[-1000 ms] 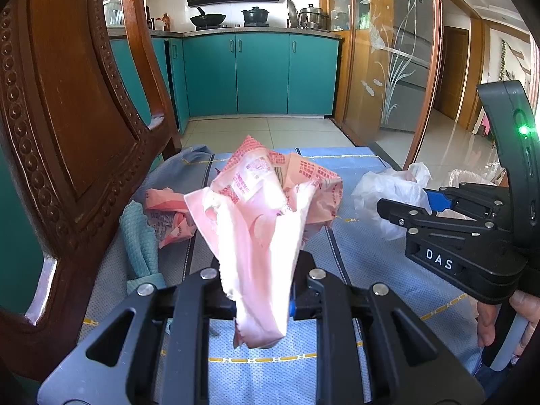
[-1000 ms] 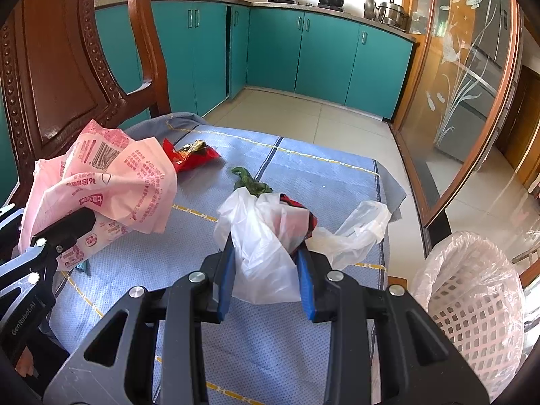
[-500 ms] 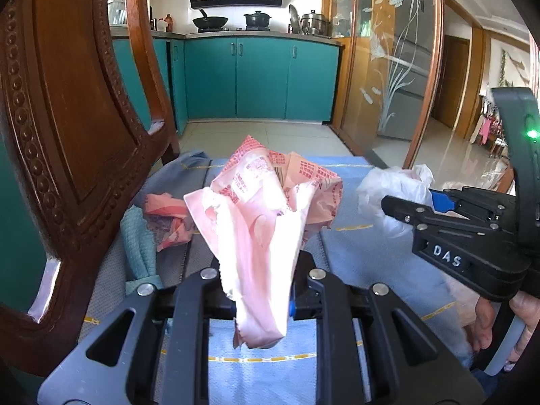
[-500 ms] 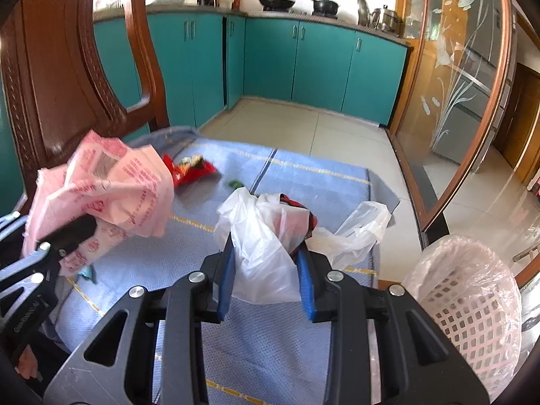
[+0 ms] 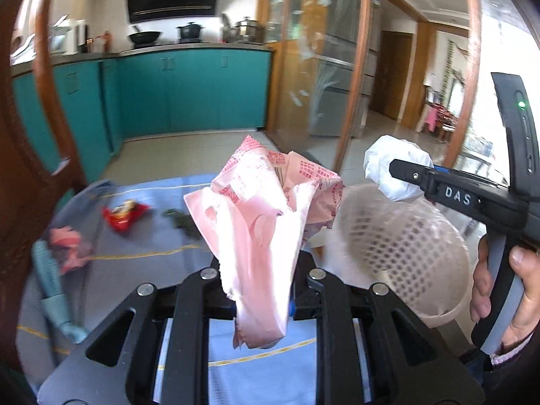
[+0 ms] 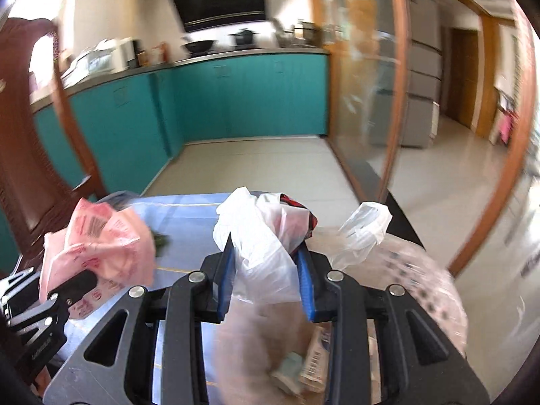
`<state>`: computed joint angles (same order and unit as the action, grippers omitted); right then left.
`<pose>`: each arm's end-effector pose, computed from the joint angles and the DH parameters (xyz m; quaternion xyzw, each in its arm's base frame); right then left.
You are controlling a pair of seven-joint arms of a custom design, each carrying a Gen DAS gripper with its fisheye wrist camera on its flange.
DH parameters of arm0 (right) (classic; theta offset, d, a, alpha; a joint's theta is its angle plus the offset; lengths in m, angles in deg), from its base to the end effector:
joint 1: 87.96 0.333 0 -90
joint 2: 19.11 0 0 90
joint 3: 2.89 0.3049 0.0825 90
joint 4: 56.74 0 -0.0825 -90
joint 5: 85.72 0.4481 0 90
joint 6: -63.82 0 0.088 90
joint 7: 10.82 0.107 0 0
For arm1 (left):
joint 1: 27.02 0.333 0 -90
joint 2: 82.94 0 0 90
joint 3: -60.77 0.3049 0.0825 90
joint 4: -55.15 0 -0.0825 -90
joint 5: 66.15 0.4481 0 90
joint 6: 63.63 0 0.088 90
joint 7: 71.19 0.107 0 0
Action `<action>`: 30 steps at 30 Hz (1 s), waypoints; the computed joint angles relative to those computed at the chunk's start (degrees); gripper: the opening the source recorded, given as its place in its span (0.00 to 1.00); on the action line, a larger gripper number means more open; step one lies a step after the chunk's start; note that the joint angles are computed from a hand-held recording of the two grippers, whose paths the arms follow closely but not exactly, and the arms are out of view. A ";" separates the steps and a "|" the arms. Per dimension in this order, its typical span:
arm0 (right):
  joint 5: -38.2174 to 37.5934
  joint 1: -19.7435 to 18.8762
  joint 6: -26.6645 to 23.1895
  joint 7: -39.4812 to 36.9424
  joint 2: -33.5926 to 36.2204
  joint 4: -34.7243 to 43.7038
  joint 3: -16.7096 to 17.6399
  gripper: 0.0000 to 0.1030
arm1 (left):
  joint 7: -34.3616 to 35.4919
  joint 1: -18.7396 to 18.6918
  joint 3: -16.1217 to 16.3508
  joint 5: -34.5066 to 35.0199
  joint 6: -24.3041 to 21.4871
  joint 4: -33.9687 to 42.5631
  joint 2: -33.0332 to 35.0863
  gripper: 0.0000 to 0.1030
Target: Collect trash
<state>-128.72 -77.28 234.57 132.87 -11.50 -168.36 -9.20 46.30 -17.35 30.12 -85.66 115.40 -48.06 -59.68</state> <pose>0.6769 0.1019 0.4633 -0.5751 0.6785 -0.3187 0.3276 0.7126 -0.1957 0.4121 -0.4996 0.7257 -0.4164 0.2245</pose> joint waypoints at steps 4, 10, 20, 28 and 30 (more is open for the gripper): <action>-2.69 -1.49 -1.21 5.14 -2.68 -3.15 -1.11 0.32 | 1.33 -1.80 -1.23 1.21 -1.54 2.71 2.67 0.20; -1.74 -4.68 -2.66 6.39 -4.30 -5.37 0.37 0.32 | 6.21 -3.27 -3.98 0.38 -4.55 7.12 7.15 0.20; -3.93 -6.44 -4.39 7.04 -5.35 -6.15 1.99 0.32 | 6.80 -7.50 -0.59 1.10 -5.69 9.69 8.87 0.21; -1.73 -7.12 -0.45 10.53 -4.38 -5.71 2.01 0.67 | 3.39 -8.96 2.49 0.29 -3.63 8.46 7.33 0.59; 2.44 -6.68 0.44 7.64 -3.02 -4.58 2.30 0.67 | -0.85 -11.76 7.24 2.21 -2.94 7.51 5.81 0.59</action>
